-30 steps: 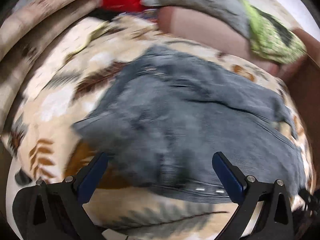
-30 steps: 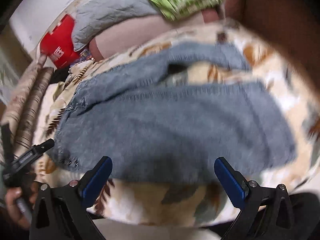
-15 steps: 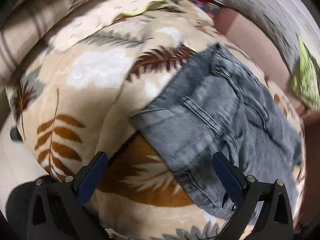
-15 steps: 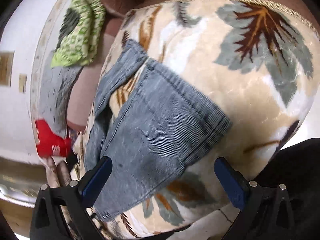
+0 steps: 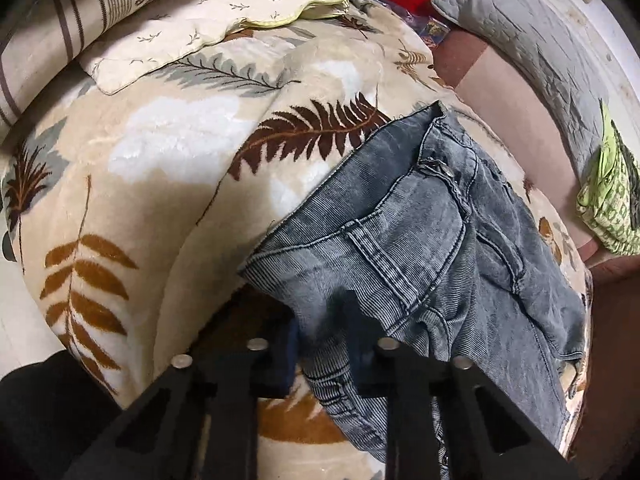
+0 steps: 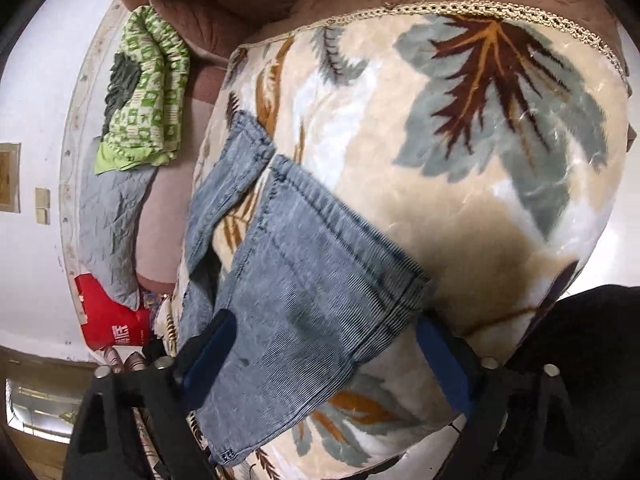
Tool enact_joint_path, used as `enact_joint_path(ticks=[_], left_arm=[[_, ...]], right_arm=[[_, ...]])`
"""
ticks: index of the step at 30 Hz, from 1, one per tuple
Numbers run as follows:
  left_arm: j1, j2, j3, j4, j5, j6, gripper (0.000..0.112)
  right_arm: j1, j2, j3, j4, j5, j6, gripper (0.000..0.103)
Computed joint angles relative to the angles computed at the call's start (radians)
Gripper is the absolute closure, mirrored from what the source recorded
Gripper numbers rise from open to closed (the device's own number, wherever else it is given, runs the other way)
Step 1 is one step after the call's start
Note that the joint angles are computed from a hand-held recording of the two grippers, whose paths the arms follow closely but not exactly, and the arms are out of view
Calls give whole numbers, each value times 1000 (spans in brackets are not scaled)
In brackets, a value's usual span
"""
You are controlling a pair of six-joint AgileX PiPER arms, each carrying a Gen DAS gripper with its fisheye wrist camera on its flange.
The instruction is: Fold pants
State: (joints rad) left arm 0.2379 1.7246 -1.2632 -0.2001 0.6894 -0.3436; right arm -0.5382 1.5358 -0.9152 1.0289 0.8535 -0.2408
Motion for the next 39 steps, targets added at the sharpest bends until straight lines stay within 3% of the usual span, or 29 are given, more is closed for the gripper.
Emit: enact_joint_path(ticks=[2,3,5,6,10,18,20,22,24,25,26,29,31,33,36,39], left_arm=[[-3,-1,-6,15,5,-5,102],[-8,0,-14,28,13,-9,103],[-14,-11,-16,56,19,-16,105],[-20,-11,-25,71,28,-20,105],[-35,-66,-25,134,33,-50,107],[-78,-340,177,209,-12,-127,108],[-77,-311,207,194,-10,-113,107],[-59,-268,214,177,17,-106,106],[-51,-274,221,190,10,-122,99],[-65,-288,211,249,14,-164,89],[-79,-299,194,301,22,-202,77],[-134,-350,172,395,-10,-270,56],[-180,-353,157,439,-28,-281,51],[-212,-314,134,395,-55,-213,51],[-217,-178,104,308,-56,-88,48],[-238,-54,85,385,-38,-107,46]], right_arm=[[0,23,-25,-17,1,8,19],[12,32,-49,-55,-4,35,27],[25,42,-87,-131,-15,90,60],[28,51,-103,-155,-17,101,83],[69,98,-208,-277,0,124,85],[168,-47,-317,-580,-59,216,83],[158,16,-323,-648,-29,237,72],[133,107,-319,-694,13,281,48],[114,76,-275,-673,-28,250,40],[113,46,-262,-704,-48,276,33],[109,21,-249,-712,-65,287,33],[72,-63,-241,-556,-67,160,32],[65,-85,-245,-409,-41,16,25],[73,-53,-245,-291,7,-96,23],[83,111,-289,-368,75,-11,23],[84,121,-321,-392,96,26,23]])
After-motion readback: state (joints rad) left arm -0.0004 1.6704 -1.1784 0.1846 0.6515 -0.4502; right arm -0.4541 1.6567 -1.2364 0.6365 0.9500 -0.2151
